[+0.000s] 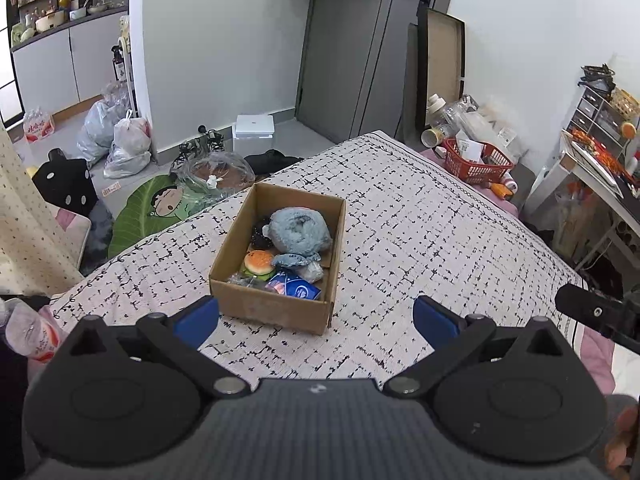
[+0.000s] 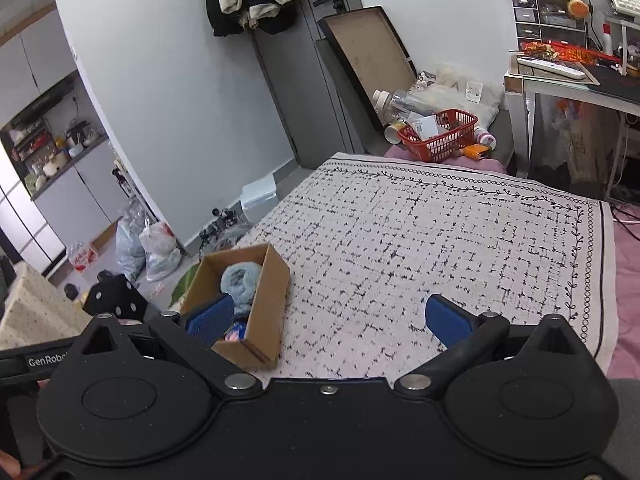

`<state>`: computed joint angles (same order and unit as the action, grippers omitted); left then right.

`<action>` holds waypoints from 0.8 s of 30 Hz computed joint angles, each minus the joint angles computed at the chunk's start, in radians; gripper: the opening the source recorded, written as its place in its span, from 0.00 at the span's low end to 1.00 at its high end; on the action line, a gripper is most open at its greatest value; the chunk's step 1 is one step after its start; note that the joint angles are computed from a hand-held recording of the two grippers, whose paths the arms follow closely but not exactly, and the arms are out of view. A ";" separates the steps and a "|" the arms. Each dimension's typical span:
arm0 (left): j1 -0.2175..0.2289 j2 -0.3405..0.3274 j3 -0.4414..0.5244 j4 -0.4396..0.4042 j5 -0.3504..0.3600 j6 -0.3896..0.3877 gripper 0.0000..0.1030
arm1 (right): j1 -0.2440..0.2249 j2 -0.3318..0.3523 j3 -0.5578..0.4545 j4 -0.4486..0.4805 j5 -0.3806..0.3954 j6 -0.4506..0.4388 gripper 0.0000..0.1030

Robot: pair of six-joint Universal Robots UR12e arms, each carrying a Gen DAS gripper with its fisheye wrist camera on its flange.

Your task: Organize soft objects

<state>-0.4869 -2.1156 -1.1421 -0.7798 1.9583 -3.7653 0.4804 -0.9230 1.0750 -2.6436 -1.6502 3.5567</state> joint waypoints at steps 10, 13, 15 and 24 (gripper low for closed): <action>-0.006 0.039 -0.055 0.029 -0.008 0.021 0.99 | 0.014 -0.028 0.036 0.017 -0.008 -0.020 1.00; -0.004 0.049 -0.069 0.031 -0.016 0.029 0.99 | 0.019 -0.034 0.043 0.022 -0.008 -0.031 1.00; -0.002 0.056 -0.078 0.030 -0.019 0.030 0.99 | 0.023 -0.037 0.043 0.034 -0.012 -0.045 1.00; 0.001 0.070 -0.102 0.022 -0.021 0.037 0.99 | 0.033 -0.040 0.043 0.064 -0.007 -0.092 1.00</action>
